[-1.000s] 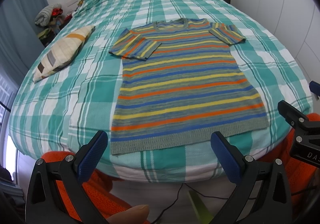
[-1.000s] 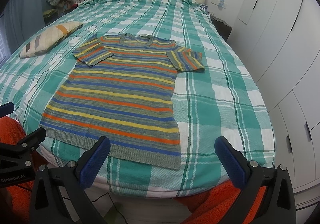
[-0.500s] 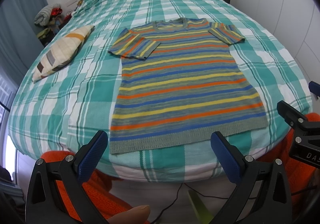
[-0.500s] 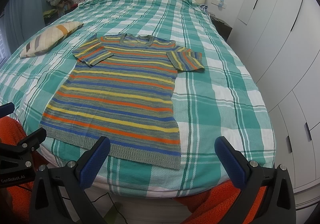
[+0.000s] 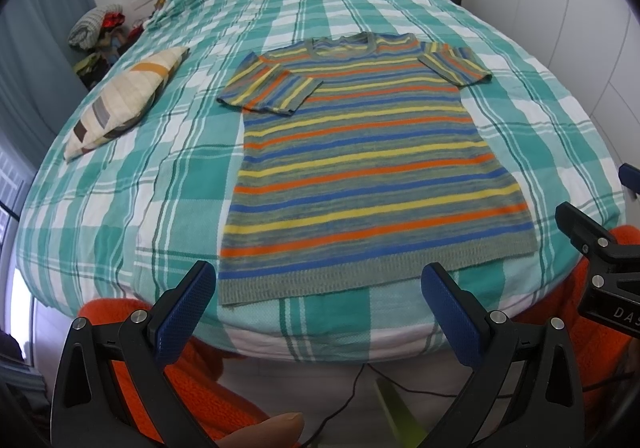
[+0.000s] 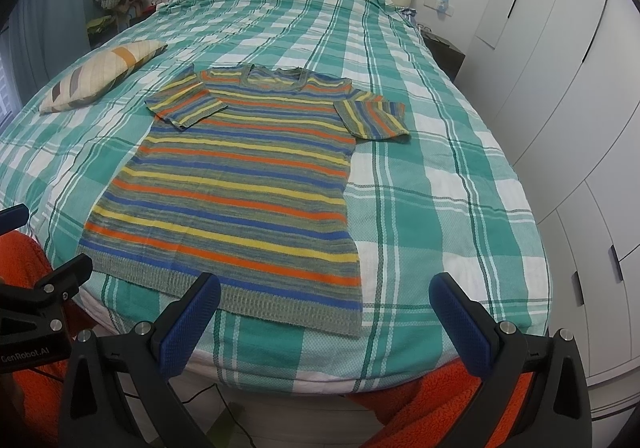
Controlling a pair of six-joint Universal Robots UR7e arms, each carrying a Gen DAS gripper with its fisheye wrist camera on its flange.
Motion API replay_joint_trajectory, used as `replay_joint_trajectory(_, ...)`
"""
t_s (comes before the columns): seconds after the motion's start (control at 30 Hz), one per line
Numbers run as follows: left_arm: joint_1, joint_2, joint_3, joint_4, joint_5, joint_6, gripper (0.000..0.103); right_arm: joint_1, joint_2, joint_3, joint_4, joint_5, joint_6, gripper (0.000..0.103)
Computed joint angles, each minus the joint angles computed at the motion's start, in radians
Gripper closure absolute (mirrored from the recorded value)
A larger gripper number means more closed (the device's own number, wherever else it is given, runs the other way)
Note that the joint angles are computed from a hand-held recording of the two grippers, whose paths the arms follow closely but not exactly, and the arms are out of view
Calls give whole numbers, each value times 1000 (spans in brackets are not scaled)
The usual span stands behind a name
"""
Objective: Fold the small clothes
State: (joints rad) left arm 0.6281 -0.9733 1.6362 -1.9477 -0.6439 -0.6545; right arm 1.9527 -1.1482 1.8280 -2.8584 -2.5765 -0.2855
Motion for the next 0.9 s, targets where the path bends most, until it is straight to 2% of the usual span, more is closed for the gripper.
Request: replay_joint_trajectory(0.9,3,-10,27,-3,-7,-11,0,-2,0,5,-1,4,4,0)
